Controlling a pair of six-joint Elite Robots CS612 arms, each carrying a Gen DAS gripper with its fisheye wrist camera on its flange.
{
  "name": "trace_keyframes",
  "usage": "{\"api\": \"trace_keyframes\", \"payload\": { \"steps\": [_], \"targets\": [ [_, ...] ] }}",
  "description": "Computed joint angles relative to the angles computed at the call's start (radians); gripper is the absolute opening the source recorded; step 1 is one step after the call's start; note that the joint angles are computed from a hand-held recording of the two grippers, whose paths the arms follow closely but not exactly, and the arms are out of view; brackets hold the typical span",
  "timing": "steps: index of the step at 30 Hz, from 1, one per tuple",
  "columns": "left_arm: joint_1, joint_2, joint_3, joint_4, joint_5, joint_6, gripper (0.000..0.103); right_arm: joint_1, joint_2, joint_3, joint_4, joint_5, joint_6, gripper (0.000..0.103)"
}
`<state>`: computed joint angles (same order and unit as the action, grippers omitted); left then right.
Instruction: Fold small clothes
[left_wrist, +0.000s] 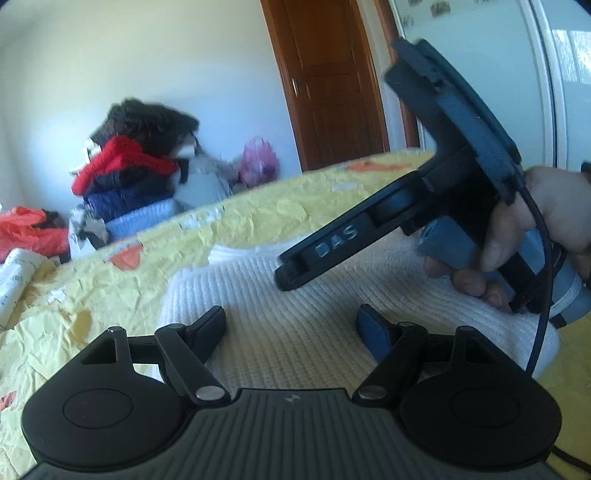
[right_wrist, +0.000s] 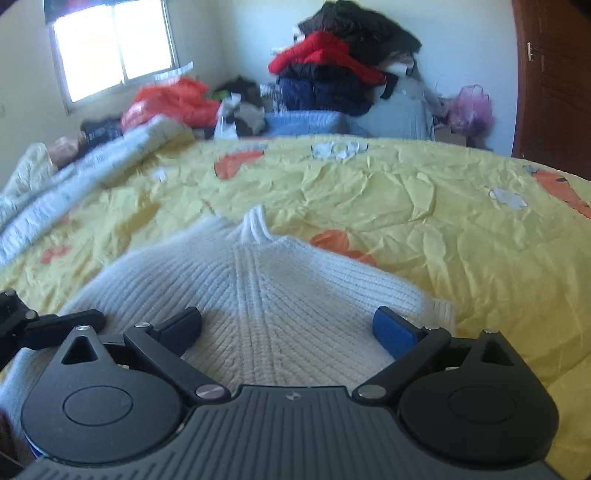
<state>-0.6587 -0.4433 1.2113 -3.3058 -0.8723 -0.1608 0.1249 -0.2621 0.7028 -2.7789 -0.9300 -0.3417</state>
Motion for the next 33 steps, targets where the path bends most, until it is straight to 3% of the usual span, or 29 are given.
{"api": "trace_keyframes", "payload": {
  "steps": [1, 2, 5, 7, 9, 11, 13, 17, 18, 20, 21, 23, 26, 28, 30, 31, 32, 33],
  "targets": [
    [-0.01, -0.004, 0.018, -0.038, 0.027, 0.033, 0.078, -0.007, -0.021, 0.044, -0.057, -0.003, 0.05, 0.087],
    [-0.024, -0.01, 0.043, -0.091, 0.06, 0.079, 0.078, -0.017, -0.044, 0.09, -0.102, 0.014, 0.096, 0.089],
    [-0.066, -0.029, 0.136, -0.256, 0.15, 0.206, 0.079, -0.068, -0.103, 0.216, -0.2, 0.157, 0.189, 0.088],
    [-0.082, -0.063, 0.212, -0.236, 0.172, 0.139, 0.079, -0.095, -0.14, 0.282, -0.171, 0.209, 0.197, 0.087],
    [-0.088, -0.098, 0.279, -0.163, 0.173, 0.002, 0.079, -0.11, -0.157, 0.307, -0.099, 0.231, 0.198, 0.079],
    [-0.089, -0.122, 0.315, -0.091, 0.168, -0.105, 0.079, -0.118, -0.162, 0.31, -0.013, 0.26, 0.183, 0.064],
    [-0.085, -0.129, 0.322, -0.054, 0.16, -0.157, 0.079, -0.116, -0.159, 0.299, 0.053, 0.279, 0.15, 0.061],
    [-0.072, -0.118, 0.284, 0.018, 0.175, -0.196, 0.078, -0.097, -0.151, 0.272, 0.139, 0.23, 0.1, 0.059],
    [-0.068, -0.118, 0.277, 0.036, 0.169, -0.202, 0.07, -0.096, -0.15, 0.272, 0.146, 0.242, 0.096, 0.059],
    [-0.067, -0.113, 0.268, 0.034, 0.156, -0.192, 0.053, -0.093, -0.16, 0.279, 0.204, 0.249, 0.019, 0.033],
    [-0.064, -0.109, 0.265, 0.024, 0.142, -0.176, 0.034, -0.092, -0.165, 0.287, 0.202, 0.24, -0.01, 0.03],
    [-0.066, -0.108, 0.268, 0.017, 0.148, -0.184, 0.023, -0.096, -0.172, 0.294, 0.213, 0.242, -0.049, 0.019],
    [-0.06, -0.133, 0.31, -0.036, 0.106, -0.21, 0.012, -0.107, -0.183, 0.311, 0.172, 0.236, -0.058, 0.016],
    [-0.056, -0.138, 0.322, -0.028, 0.109, -0.214, 0.011, -0.11, -0.161, 0.286, 0.214, 0.233, -0.048, 0.016],
    [-0.05, -0.135, 0.317, 0.038, 0.098, -0.261, 0.01, -0.112, -0.147, 0.274, 0.224, 0.282, -0.026, 0.017],
    [-0.052, -0.131, 0.308, 0.053, 0.109, -0.261, 0.01, -0.11, -0.153, 0.28, 0.219, 0.275, -0.035, 0.021],
    [-0.055, -0.126, 0.299, 0.062, 0.126, -0.255, 0.01, -0.107, -0.159, 0.282, 0.224, 0.261, -0.043, 0.033],
    [-0.058, -0.123, 0.293, 0.064, 0.137, -0.256, 0.01, -0.107, -0.162, 0.274, 0.246, 0.259, -0.051, 0.037]
  ]
}}
